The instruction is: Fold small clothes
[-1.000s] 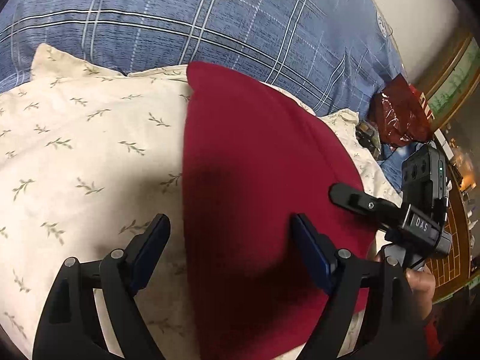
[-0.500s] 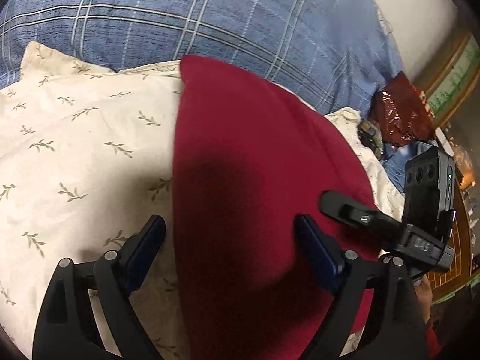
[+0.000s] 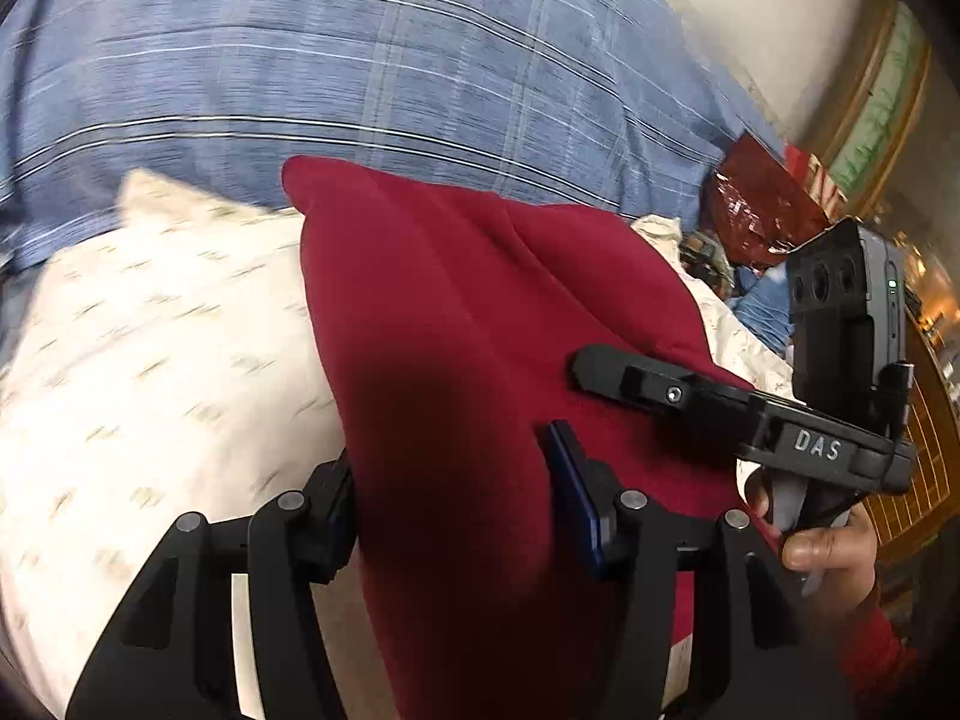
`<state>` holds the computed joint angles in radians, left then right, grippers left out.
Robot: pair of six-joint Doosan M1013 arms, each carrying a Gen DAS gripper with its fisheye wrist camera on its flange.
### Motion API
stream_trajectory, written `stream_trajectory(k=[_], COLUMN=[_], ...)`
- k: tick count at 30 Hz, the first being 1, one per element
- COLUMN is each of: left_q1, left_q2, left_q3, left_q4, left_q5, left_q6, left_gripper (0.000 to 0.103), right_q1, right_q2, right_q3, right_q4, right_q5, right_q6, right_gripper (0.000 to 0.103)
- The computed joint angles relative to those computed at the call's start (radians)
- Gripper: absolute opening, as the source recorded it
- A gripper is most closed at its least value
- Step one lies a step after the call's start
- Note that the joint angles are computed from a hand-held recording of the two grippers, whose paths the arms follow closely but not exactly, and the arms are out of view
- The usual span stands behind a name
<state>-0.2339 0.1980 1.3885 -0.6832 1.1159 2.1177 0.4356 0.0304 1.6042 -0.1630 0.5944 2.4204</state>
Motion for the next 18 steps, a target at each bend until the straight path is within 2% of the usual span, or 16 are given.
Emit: stream_trajectory(k=[3,5,6,7,13,15,18], left_q1=[0.022,0.024,0.024,0.024,0.008,-0.007,-0.023], left_q2=[-0.022,-0.019,-0.015,-0.015,-0.064,-0.074,-0.077], left_q3=[0.033,0.047,0.054,0.062,0.109,0.117,0.123], left_q4=[0.046,0.086,0.104,0.118,0.191,0.234,0.281], left_q5=[-0.004,-0.005,-0.004,-0.01,-0.142,-0.188,-0.224], left_q6=[-0.049,-0.1,-0.12,-0.128,-0.129,-0.149,-0.192], left_gripper=[0.055,0.056,0.057,0.058,0.069,0.073,0.076], right_q1=[0.013,0.021,0.032,0.038,0.135,0.159,0.165], right_q2=[0.029,0.056,0.074,0.081,0.047,0.039,0.053], right_q3=[-0.02,-0.041,-0.062,-0.072,-0.1,-0.115,-0.142], right_q4=[0.077,0.078,0.041,0.017,-0.272,-0.325,-0.297], right_q5=[0.012,0.067,0.141,0.178,0.283,0.267,0.234], right_q6=[-0.068,-0.068,-0.045,-0.031,0.148,0.133,0.042], right_gripper=[0.058,0.061,0.063,0.064,0.066,0.063,0.055])
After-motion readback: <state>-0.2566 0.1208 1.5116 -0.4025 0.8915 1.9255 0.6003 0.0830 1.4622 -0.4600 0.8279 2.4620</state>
